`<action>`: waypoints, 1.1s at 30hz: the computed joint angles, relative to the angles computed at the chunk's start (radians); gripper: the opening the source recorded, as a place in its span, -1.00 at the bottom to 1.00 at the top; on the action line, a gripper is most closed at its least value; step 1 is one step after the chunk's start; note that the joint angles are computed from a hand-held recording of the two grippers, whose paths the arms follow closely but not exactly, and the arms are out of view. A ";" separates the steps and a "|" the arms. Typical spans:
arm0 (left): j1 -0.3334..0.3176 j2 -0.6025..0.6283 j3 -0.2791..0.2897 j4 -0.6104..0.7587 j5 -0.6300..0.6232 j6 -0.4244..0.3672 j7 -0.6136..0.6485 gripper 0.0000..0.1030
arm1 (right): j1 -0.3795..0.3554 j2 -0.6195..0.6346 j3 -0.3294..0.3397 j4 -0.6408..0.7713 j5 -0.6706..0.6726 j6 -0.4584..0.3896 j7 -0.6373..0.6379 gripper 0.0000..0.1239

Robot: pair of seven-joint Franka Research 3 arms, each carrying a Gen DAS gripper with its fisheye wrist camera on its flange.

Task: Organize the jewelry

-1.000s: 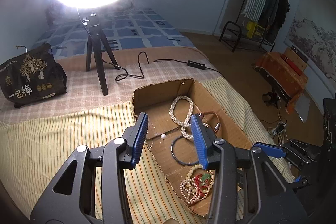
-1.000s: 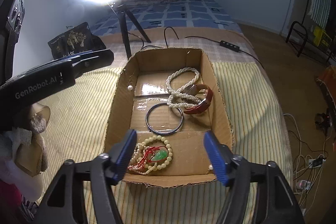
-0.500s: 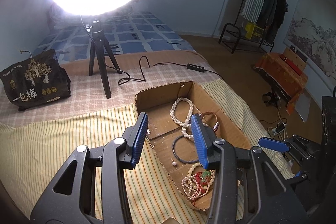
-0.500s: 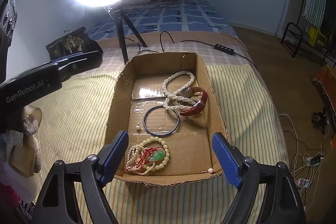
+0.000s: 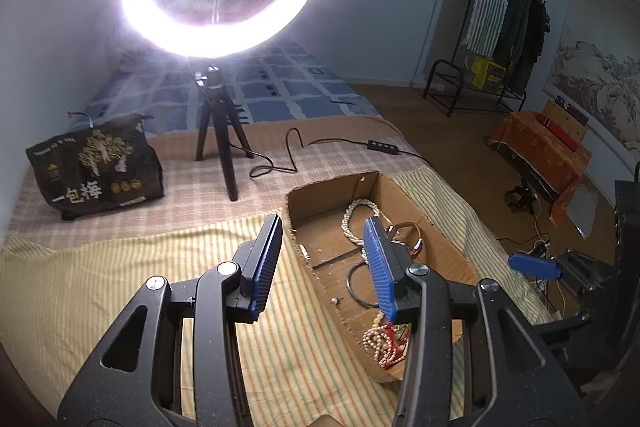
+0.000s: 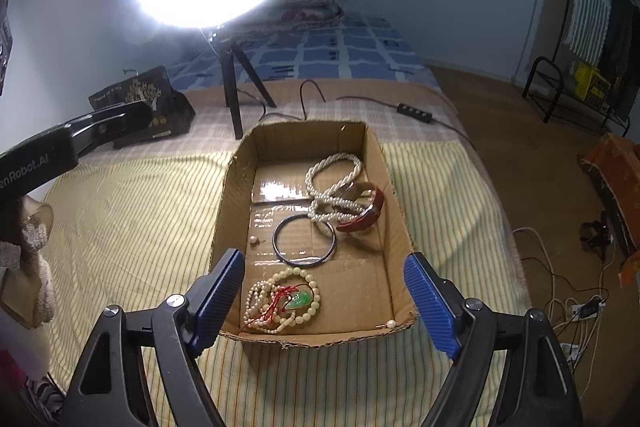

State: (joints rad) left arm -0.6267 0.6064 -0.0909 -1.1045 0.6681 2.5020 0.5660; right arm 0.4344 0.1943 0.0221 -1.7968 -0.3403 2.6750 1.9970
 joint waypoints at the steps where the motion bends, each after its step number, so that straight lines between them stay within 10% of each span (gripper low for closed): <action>1: -0.002 -0.020 0.005 -0.027 0.009 0.007 -0.012 -0.17 | 0.005 -0.006 -0.005 -0.003 -0.016 0.001 0.017 0.35; 18: 0.039 -0.284 -0.052 -0.352 0.231 0.043 -0.196 -0.16 | 0.013 -0.110 0.017 -0.059 -0.375 0.001 0.361 0.45; 33: 0.077 -0.422 -0.135 -0.527 0.330 0.029 -0.308 0.52 | -0.016 -0.193 0.097 -0.102 -0.695 -0.034 0.640 0.66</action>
